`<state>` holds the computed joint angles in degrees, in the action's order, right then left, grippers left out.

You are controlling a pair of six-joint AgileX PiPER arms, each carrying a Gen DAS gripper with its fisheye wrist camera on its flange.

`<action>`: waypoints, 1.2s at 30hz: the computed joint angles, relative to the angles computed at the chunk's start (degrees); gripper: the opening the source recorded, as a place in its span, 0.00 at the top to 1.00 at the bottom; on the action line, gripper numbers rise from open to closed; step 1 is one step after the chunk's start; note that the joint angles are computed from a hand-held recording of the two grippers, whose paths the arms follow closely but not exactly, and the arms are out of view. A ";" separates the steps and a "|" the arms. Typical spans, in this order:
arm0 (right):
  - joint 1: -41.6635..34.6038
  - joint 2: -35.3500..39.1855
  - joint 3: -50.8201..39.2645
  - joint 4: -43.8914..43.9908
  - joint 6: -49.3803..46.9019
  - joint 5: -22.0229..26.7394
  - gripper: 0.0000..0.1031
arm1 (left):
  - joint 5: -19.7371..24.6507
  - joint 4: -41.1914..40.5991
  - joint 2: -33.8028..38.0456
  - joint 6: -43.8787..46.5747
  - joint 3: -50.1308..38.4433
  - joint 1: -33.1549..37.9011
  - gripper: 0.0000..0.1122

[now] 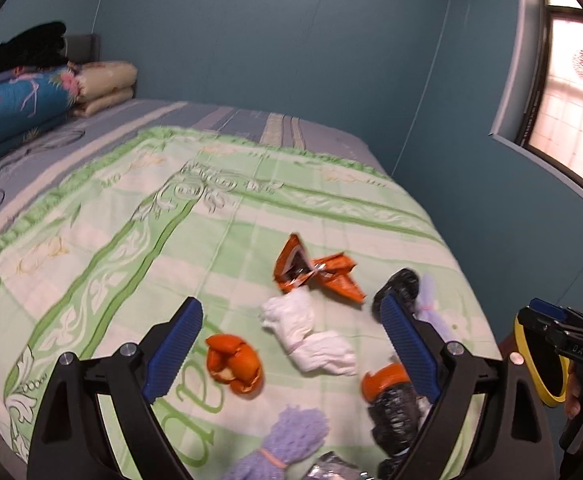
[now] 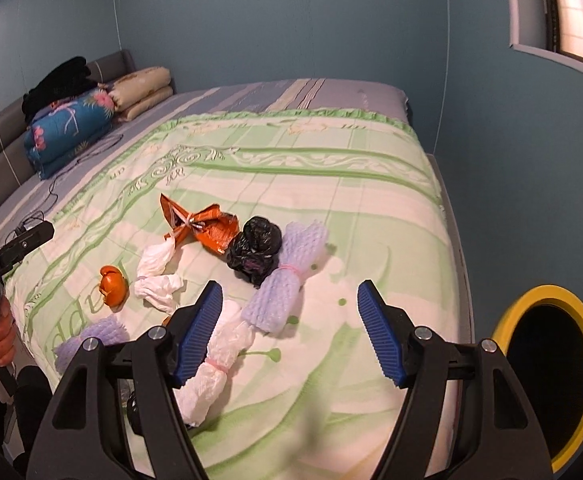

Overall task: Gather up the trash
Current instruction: 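Grasp the white foam net sleeve with the right gripper while the left gripper grasps the orange peel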

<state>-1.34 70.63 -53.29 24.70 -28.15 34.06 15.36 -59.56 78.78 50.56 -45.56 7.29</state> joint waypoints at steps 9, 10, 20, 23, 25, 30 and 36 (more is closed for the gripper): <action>6.66 9.54 -1.32 -8.81 9.03 -6.40 0.36 | -0.78 -12.69 9.69 12.38 0.05 3.01 0.22; 7.05 10.68 -1.57 -9.26 9.55 -6.82 0.36 | -0.76 -13.22 10.50 12.94 -0.15 3.19 0.22; 9.04 19.06 -4.26 -11.88 11.55 -9.20 0.36 | -0.97 -16.02 18.63 16.35 -2.18 2.93 0.22; 9.47 20.64 -4.76 -12.68 11.59 -10.00 0.36 | -0.15 -16.26 20.24 16.59 -2.91 3.22 0.24; 9.95 21.57 -5.10 -15.17 13.52 -10.67 0.36 | 0.18 -16.29 21.12 16.86 -3.36 3.35 0.25; 9.43 24.31 -6.77 -14.10 13.04 -10.29 0.38 | 1.51 -13.50 23.06 14.51 -4.72 3.34 0.32; 9.09 28.19 -9.74 -13.62 13.78 -9.07 0.49 | 1.15 -9.19 24.81 10.51 -5.99 2.10 0.45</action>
<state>7.75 98.82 -63.03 11.08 -14.36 24.99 16.51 -68.75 103.59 61.07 -51.55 9.38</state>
